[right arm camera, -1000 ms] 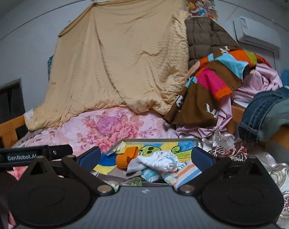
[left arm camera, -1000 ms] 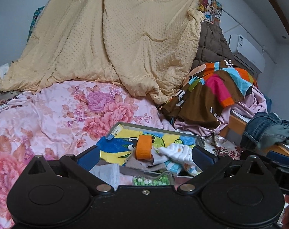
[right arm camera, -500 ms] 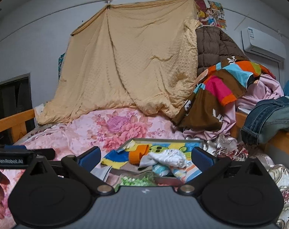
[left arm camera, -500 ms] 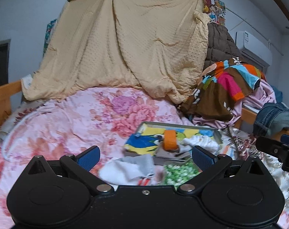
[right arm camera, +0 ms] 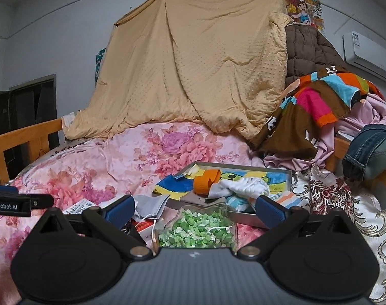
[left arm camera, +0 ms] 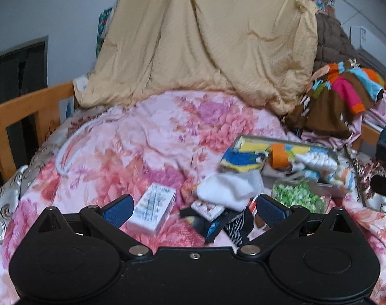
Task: Organize soft objects
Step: 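Pull both tools back from the tray toward the white cloth and socks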
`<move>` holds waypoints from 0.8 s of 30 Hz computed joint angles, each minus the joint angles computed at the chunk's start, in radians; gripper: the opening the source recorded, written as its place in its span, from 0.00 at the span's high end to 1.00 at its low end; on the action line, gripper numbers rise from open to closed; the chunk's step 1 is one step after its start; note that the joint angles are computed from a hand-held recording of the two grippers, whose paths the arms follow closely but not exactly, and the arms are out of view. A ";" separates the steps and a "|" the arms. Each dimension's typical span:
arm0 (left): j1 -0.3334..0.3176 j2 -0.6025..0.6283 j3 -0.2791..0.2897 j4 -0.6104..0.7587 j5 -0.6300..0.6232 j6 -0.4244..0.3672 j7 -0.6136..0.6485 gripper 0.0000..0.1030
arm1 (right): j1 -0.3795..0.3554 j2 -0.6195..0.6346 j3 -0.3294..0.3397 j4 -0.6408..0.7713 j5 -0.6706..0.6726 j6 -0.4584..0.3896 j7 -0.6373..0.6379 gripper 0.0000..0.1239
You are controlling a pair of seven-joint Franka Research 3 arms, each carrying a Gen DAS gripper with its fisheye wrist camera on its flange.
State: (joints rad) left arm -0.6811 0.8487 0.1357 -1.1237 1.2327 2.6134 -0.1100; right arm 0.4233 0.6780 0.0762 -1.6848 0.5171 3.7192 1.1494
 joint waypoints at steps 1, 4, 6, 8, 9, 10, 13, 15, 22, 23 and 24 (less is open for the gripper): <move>0.008 0.001 -0.011 0.000 -0.017 -0.002 0.023 0.01 | -0.002 0.000 0.002 -0.001 -0.001 -0.005 0.003 0.17; 0.033 0.017 -0.044 0.018 -0.082 0.001 0.103 0.01 | -0.004 0.001 0.002 -0.001 -0.006 -0.027 0.005 0.17; 0.050 0.028 -0.067 0.027 -0.141 0.010 0.172 0.01 | -0.004 0.004 0.002 0.000 -0.013 -0.041 0.007 0.17; 0.058 0.042 -0.080 0.041 -0.197 0.010 0.234 0.01 | -0.008 0.005 0.006 -0.004 -0.026 -0.050 0.014 0.17; 0.057 0.049 -0.080 0.049 -0.220 0.005 0.258 0.01 | -0.011 0.006 0.008 -0.004 -0.034 -0.058 0.018 0.17; 0.053 0.053 -0.076 0.055 -0.236 0.000 0.274 0.01 | -0.012 0.009 0.009 -0.005 -0.040 -0.062 0.022 0.17; 0.042 0.062 -0.060 0.066 -0.269 -0.012 0.303 0.01 | -0.009 0.023 0.006 0.010 -0.051 -0.092 0.028 0.17; 0.041 0.072 -0.059 0.079 -0.293 -0.026 0.325 0.01 | -0.002 0.039 -0.003 0.033 -0.053 -0.120 0.027 0.17; 0.075 0.121 -0.097 0.153 -0.429 -0.081 0.435 0.01 | -0.012 0.095 -0.001 0.140 -0.116 -0.252 0.029 0.17; 0.087 0.121 -0.109 0.151 -0.456 -0.072 0.452 0.01 | -0.024 0.102 0.010 0.158 -0.142 -0.275 0.028 0.17; 0.097 0.121 -0.118 0.149 -0.481 -0.060 0.461 0.01 | -0.024 0.110 0.008 0.183 -0.159 -0.305 0.025 0.17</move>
State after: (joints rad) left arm -0.5845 0.9697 0.0178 -0.9746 0.7517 2.5534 0.3511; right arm 0.3990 0.7881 0.0846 -1.5022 0.3579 3.4145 1.1741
